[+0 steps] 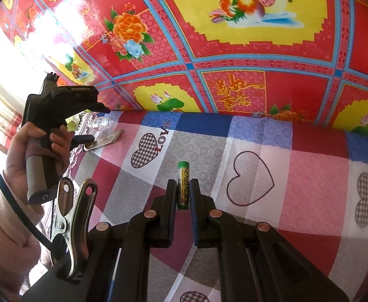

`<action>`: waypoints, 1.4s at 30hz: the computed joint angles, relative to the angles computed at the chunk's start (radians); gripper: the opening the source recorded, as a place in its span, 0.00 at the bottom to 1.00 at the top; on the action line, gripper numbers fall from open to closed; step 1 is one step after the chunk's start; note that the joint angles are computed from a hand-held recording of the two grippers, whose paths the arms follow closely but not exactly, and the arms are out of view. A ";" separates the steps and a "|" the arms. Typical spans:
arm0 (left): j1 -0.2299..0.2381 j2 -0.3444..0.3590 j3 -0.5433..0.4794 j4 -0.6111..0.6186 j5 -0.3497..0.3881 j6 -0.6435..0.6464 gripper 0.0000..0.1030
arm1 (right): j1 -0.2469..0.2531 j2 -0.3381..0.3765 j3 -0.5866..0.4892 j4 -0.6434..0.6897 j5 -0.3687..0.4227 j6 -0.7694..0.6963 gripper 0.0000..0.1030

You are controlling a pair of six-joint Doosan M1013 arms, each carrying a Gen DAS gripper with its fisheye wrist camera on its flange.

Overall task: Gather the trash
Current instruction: 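Close the left gripper on the clear red-label bottle while the right gripper holds the battery, then lift the bottle with the left gripper while the right gripper holds the battery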

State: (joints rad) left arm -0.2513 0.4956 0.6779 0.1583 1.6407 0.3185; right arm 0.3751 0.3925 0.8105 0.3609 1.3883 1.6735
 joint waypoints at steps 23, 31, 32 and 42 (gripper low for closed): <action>-0.021 -0.062 0.099 0.036 0.044 0.061 0.31 | 0.002 -0.018 0.021 0.010 -0.022 -0.005 0.11; -0.054 -0.134 0.167 0.075 0.004 0.115 0.31 | 0.006 -0.021 0.026 0.025 -0.023 -0.020 0.11; -0.058 -0.140 0.169 0.079 0.005 0.120 0.31 | 0.007 -0.022 0.026 0.028 -0.023 -0.023 0.11; -0.103 -0.167 0.154 0.149 0.024 0.212 0.31 | 0.020 -0.021 0.021 0.069 -0.021 -0.057 0.11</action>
